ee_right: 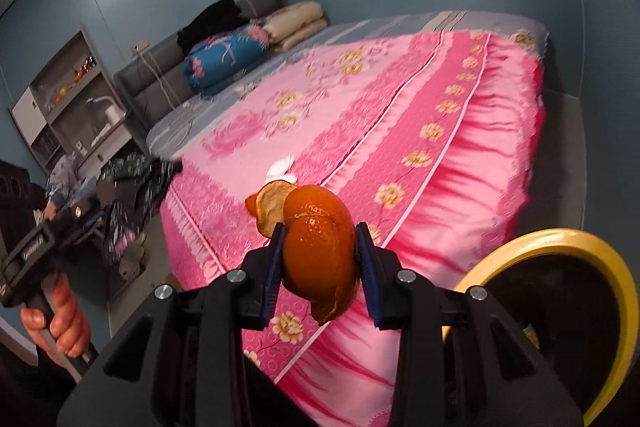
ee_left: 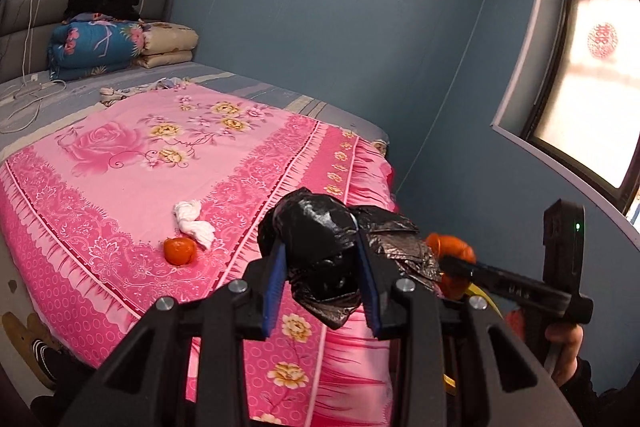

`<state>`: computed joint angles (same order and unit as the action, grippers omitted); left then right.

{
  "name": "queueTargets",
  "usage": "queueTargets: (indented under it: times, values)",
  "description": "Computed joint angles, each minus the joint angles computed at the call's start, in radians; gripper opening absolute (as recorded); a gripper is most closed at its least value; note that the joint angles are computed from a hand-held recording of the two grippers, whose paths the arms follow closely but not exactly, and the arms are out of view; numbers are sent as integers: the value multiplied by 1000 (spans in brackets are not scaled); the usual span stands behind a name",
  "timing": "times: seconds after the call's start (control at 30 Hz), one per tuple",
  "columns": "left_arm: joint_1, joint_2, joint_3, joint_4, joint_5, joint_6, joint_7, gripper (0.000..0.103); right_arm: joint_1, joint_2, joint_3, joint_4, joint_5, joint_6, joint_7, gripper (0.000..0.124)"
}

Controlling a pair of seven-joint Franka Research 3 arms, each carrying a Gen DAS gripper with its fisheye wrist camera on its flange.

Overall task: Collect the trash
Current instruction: 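Carry the black bag with the left tool while the right tool carries the tangerine to the bin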

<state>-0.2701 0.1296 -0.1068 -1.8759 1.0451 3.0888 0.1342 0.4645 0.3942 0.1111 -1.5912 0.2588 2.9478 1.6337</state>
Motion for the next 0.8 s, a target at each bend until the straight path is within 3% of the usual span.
queueTargets:
  times: [0.1, 0.37, 0.6, 0.8]
  values:
    - [-18, -8, -12, 14, 27, -23, -1, 31, -6, -39, -8, -48, 7, 56, 4, 33]
    - [-46, 9, -53, 65, -22, -48, 108, 31, 57, -146, -133, -176, -92, 192, 146, 33]
    - [-79, 49, -71, 117, -128, -72, 248, 31, 232, -230, -388, -265, -339, 211, 432, 33]
    - [-116, 93, -73, 168, -209, -90, 351, 31, 180, -272, -366, -302, -432, 209, 534, 33]
